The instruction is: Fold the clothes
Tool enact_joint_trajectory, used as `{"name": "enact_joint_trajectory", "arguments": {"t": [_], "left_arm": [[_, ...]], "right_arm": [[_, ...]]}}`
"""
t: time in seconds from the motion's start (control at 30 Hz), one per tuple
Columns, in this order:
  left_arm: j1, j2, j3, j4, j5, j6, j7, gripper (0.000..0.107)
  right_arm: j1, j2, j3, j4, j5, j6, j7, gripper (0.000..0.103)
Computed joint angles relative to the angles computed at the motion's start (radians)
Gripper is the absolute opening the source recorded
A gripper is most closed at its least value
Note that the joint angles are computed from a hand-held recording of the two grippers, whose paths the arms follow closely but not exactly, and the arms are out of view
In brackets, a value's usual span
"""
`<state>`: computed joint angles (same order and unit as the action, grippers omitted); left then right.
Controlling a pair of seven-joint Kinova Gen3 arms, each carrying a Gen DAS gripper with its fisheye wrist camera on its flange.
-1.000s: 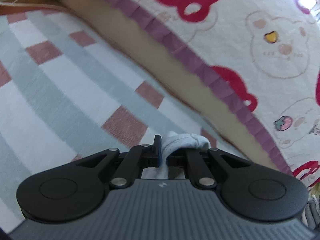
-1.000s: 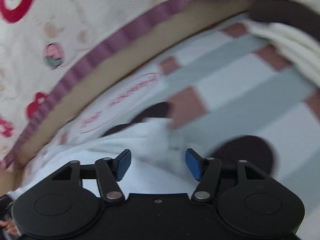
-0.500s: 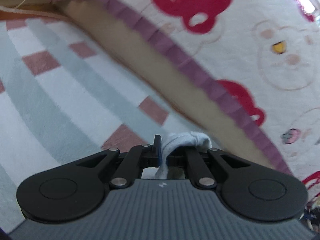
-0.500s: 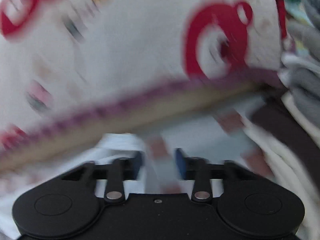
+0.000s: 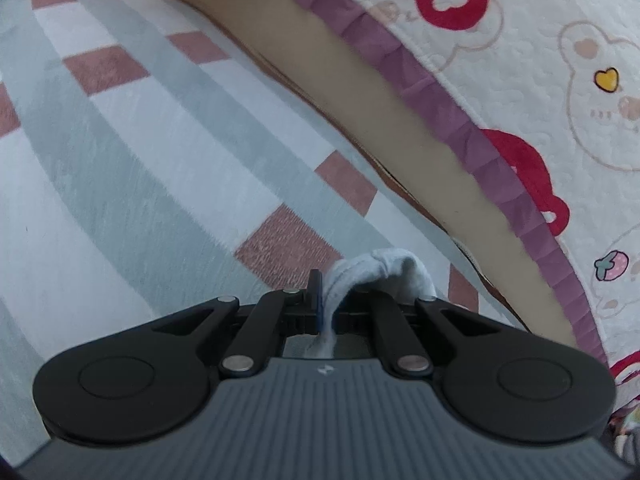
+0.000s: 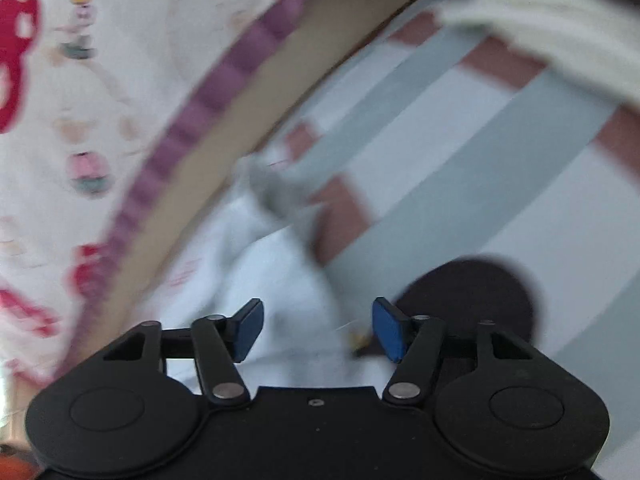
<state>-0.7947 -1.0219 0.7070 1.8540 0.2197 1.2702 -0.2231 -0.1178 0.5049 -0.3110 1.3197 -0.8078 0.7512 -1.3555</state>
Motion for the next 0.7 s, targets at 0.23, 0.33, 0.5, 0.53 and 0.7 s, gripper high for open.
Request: {"name": "enact_joint_trajectory", "arguments": {"t": [0.23,0.33,0.5,0.53,0.7], "left_arm": [[0.019,0.002,-0.015,0.026,0.024,-0.009,0.027,0.004],[0.023,0.006,-0.012,0.033,0.028,-0.015,0.038,0.004],[0.039,0.008,-0.014,0.049,0.031,-0.025,0.054,0.004],[0.042,0.011,-0.013,0.050,0.030,-0.026,0.055,0.004],[0.056,0.030,-0.011,0.049,0.024,-0.022,0.058,0.005]], "right_arm": [[0.179,0.088,-0.298,-0.112,-0.073,0.120,0.239,0.007],[0.154,0.108,-0.297,-0.149,-0.027,0.136,0.172,0.012],[0.135,0.141,-0.305,-0.198,0.119,0.208,0.061,0.050],[0.124,0.142,-0.297,-0.212,0.155,0.222,0.049,0.050],[0.075,0.066,-0.247,-0.166,0.313,0.142,0.031,0.053]]}}
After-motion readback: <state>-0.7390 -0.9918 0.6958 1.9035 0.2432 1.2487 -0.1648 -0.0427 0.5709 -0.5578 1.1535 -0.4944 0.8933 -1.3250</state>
